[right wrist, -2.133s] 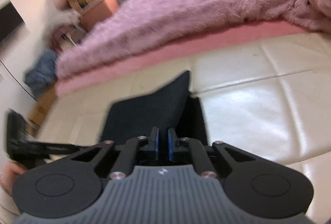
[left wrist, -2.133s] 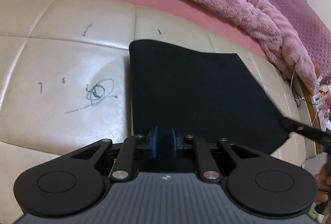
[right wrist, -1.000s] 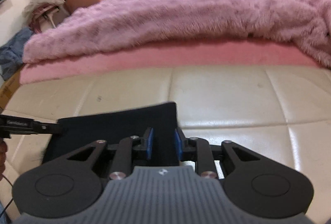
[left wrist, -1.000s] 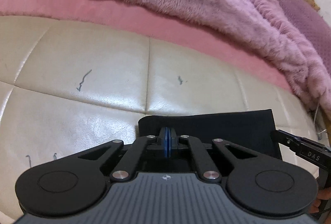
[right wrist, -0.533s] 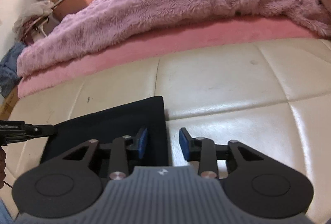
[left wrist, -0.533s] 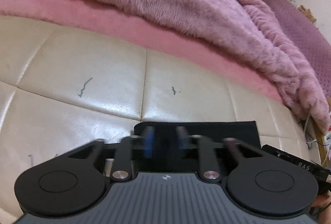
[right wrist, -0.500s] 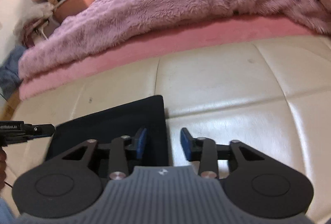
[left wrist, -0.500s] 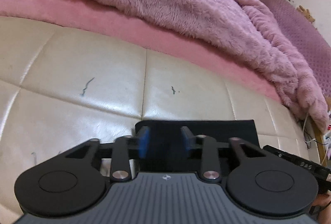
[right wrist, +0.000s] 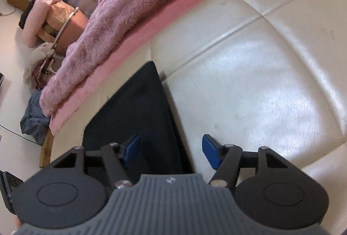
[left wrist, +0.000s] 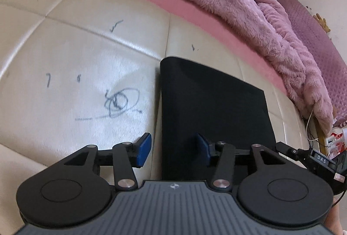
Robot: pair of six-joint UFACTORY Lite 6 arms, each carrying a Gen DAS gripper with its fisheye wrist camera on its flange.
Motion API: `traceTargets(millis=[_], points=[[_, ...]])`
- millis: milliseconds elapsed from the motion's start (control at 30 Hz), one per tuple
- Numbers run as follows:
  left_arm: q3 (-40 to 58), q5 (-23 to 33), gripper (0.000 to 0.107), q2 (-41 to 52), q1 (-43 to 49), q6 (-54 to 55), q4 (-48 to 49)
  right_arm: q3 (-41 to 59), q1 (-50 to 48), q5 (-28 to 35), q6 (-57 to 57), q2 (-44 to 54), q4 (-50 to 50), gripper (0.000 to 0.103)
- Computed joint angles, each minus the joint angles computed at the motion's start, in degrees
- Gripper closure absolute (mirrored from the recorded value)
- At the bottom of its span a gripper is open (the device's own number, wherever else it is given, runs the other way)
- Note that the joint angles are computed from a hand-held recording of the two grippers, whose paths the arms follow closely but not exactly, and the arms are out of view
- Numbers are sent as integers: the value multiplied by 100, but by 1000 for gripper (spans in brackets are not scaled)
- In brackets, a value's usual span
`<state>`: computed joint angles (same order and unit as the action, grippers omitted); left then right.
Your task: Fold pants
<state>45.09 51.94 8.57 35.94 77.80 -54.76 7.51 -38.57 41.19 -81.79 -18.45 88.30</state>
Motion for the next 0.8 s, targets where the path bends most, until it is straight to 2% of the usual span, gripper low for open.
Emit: traceTargets(millis=[367, 633, 800], points=[[280, 261, 49, 571, 45, 194, -198, 580, 429, -129, -633, 915, 307, 40], [553, 604, 44, 1143, 68, 352, -483, 1171, 256, 339, -885, 1964, 387, 39], [854, 927, 52, 1600, 194, 209, -535, 1512, 242, 665, -1050, 2601, 510, 45]])
